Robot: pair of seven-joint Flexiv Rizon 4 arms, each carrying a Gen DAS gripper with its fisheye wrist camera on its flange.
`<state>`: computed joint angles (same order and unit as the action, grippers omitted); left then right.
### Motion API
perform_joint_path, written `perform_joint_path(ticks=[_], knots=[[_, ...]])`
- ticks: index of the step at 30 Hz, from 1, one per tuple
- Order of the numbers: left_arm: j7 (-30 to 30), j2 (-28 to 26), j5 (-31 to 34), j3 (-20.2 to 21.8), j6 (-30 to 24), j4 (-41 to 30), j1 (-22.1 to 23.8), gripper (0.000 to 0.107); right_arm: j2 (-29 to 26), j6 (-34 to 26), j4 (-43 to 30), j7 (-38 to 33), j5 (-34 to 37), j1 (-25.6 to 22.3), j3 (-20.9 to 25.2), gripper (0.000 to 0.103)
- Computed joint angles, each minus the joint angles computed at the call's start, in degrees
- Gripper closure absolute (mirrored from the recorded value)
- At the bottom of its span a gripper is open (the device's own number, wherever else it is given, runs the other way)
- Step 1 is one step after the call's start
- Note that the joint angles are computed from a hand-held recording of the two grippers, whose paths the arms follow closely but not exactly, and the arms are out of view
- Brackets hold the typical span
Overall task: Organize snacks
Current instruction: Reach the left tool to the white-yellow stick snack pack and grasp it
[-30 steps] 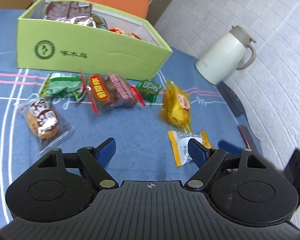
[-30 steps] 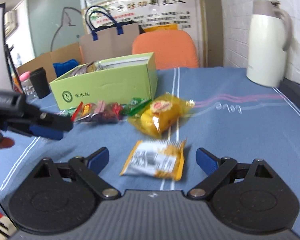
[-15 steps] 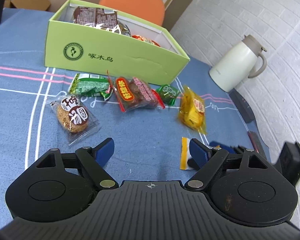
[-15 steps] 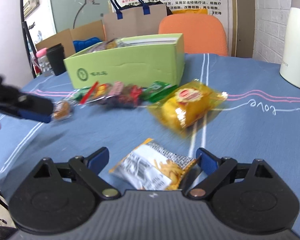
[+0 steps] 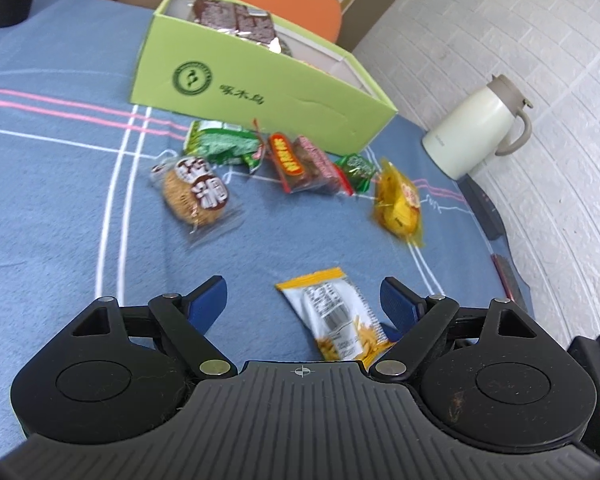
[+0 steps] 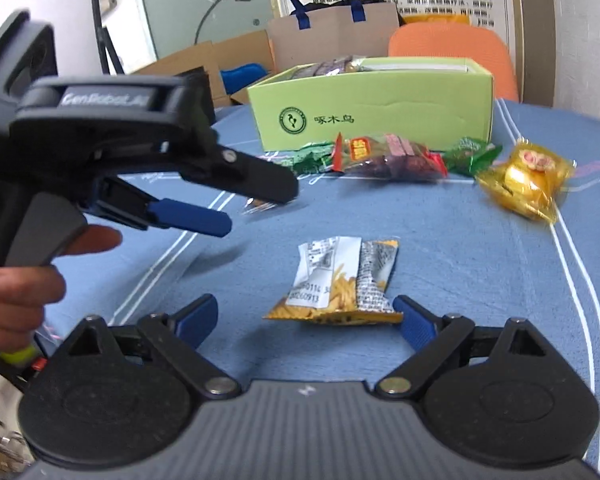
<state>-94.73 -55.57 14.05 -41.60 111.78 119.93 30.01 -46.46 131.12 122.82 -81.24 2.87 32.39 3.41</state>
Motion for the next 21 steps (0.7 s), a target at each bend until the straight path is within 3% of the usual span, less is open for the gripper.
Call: perform_joint_path(ticks=[4,8,13,21], knots=[[0.31,-0.33,-0.27,-0.65,-1.63,-0.62,0.05,0.035,-0.1,-0.76,-1.61,0.97,2.77,1.64,-1.01,0.01],[2.37,1.21,-2.58,0.42,-5.02,-2.32,-3.24,0.035,-0.33,-2.76,-2.79,-0.21,5.78,4.77,-3.59,0.01],[4.77,1.56,-5.25,1.14,-6.19,-3.39,-6.17,0.035,-0.6,-4.3,-3.53,-0.03,5.55,4.48,-3.66,0.01],[6.26,2.09,-8.28,2.14,-7.35,-4.11,-8.29,0.035,-1.92,-1.56,-3.71,0.24,2.66,1.36,-1.75,0.009]])
